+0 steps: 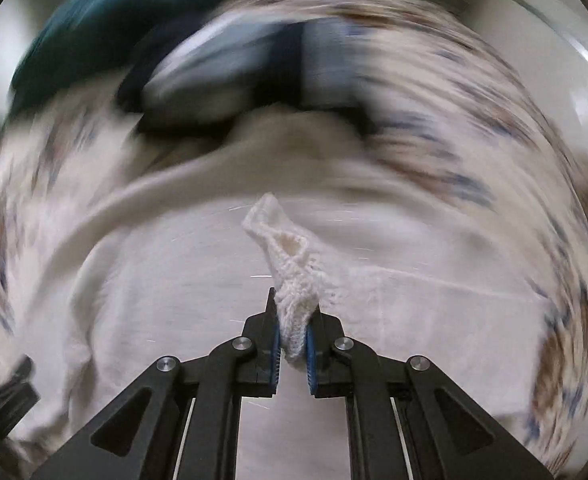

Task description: Fold small clothes

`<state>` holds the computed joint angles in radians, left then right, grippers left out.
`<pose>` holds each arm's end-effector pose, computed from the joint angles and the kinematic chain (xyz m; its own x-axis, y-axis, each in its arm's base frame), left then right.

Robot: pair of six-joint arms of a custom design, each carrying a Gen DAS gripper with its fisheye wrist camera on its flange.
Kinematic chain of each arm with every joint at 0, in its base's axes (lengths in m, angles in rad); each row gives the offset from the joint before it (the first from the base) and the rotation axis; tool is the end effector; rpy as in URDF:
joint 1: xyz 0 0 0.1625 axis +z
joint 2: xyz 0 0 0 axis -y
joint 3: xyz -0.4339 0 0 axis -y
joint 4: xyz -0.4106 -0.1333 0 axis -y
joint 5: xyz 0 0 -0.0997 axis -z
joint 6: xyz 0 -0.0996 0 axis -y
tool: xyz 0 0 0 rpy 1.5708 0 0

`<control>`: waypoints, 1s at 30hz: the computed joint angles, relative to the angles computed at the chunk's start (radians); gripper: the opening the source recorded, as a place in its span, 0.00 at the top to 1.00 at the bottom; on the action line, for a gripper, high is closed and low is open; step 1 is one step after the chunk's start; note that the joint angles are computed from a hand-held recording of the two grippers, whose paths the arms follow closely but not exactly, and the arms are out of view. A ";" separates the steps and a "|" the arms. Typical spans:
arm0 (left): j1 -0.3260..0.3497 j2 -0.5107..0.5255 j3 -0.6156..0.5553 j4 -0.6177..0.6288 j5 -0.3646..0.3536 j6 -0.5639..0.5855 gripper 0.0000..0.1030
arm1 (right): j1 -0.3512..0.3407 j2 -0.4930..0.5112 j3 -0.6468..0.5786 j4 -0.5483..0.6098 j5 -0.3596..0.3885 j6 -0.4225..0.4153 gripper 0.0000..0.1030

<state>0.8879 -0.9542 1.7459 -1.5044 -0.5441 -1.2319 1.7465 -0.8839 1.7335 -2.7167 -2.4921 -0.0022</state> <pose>-0.1874 -0.5767 0.1152 -0.3869 -0.2029 -0.8996 0.1437 0.9503 -0.2761 0.1684 -0.6396 0.1611 -0.6357 0.1212 0.7623 -0.1686 0.9420 -0.2903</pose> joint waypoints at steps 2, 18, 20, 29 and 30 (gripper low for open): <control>0.028 -0.021 0.019 -0.046 0.012 0.040 0.00 | 0.030 0.128 -0.075 -0.022 -0.043 -0.080 0.90; 0.108 -0.344 0.145 -0.173 -0.061 0.119 0.00 | -0.022 0.073 -0.168 0.376 0.302 0.295 0.32; 0.108 -0.445 0.184 -0.121 -0.081 0.066 0.00 | -0.027 0.000 -0.090 0.399 0.283 0.364 0.32; 0.264 -0.749 0.405 -0.256 -0.295 -0.009 0.10 | -0.053 -0.187 0.215 0.479 0.258 0.639 0.32; 0.294 -0.752 0.430 -0.336 -0.339 0.022 0.10 | -0.058 -0.189 0.228 0.477 0.266 0.653 0.32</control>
